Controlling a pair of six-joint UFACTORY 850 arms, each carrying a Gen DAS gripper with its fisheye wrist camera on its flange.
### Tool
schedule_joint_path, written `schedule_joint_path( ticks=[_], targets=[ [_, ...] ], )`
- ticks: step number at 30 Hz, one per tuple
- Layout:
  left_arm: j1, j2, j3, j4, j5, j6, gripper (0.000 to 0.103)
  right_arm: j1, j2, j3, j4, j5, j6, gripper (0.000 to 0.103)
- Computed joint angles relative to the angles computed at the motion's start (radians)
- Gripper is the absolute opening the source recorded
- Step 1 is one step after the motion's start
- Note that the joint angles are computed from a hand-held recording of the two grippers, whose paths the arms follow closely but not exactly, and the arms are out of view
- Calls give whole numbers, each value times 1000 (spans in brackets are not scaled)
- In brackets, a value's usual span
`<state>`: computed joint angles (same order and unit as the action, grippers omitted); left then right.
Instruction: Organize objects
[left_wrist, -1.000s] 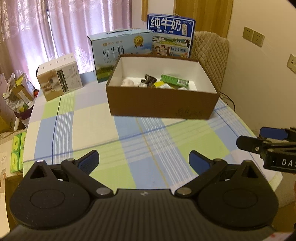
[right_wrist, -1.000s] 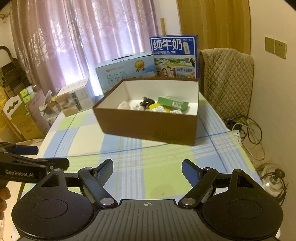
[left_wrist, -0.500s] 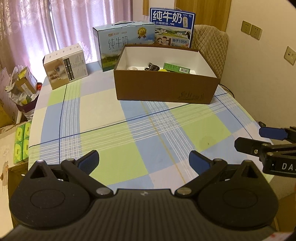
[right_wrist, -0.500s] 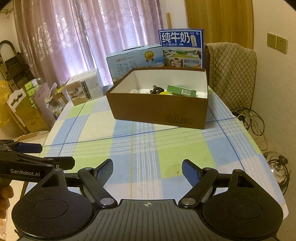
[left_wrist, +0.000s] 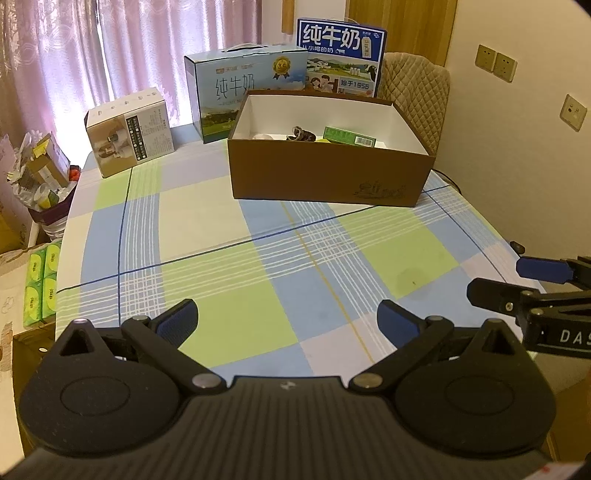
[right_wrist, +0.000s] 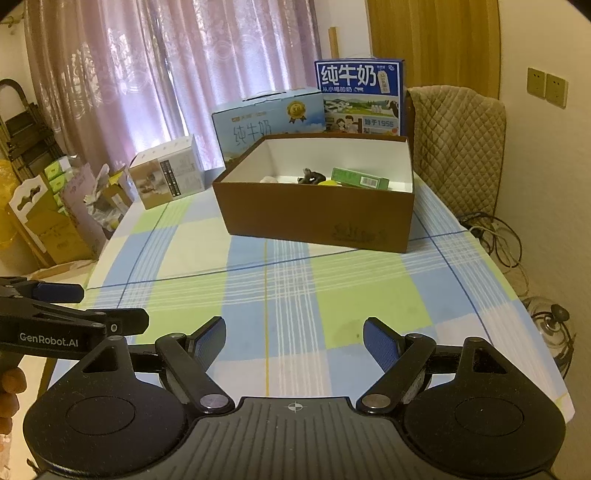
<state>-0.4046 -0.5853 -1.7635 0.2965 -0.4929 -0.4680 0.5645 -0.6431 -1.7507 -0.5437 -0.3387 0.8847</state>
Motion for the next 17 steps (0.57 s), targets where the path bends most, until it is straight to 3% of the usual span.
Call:
schedule_joint_path(
  ticks=[17],
  targets=[
    [16,-9,-6,-54,8,56,102,5,-37,-47,45,-37,-36,79]
  ],
)
